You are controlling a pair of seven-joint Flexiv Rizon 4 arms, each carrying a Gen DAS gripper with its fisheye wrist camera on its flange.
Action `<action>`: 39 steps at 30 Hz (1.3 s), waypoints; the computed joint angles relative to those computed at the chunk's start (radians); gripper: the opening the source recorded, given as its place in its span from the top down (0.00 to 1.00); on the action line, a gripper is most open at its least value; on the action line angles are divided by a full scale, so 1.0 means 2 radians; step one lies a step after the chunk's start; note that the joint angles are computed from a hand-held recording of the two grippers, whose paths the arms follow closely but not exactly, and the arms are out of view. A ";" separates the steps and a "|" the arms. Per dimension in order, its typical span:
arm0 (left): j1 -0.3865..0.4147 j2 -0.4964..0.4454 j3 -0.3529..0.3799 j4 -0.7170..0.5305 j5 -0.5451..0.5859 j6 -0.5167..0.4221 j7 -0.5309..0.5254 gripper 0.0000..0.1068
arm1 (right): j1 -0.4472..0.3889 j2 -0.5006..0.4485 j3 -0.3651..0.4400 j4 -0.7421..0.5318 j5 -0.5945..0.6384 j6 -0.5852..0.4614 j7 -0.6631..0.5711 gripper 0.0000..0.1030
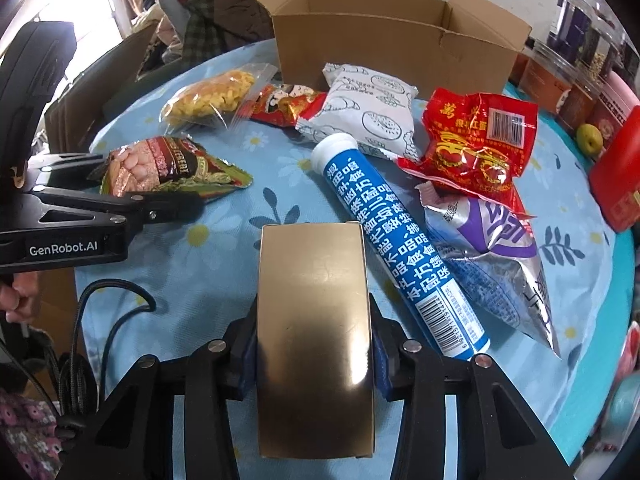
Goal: Organize snacks
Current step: 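Carry both items over the cardboard box and open both tools to drop them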
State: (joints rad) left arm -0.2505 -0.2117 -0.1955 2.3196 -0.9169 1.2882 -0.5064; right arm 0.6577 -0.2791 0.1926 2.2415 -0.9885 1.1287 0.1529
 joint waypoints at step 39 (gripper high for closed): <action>-0.062 0.009 0.008 -0.151 -0.245 -0.009 0.192 0.51 | -0.091 0.078 -0.005 -0.081 -0.121 -0.032 -0.058 0.58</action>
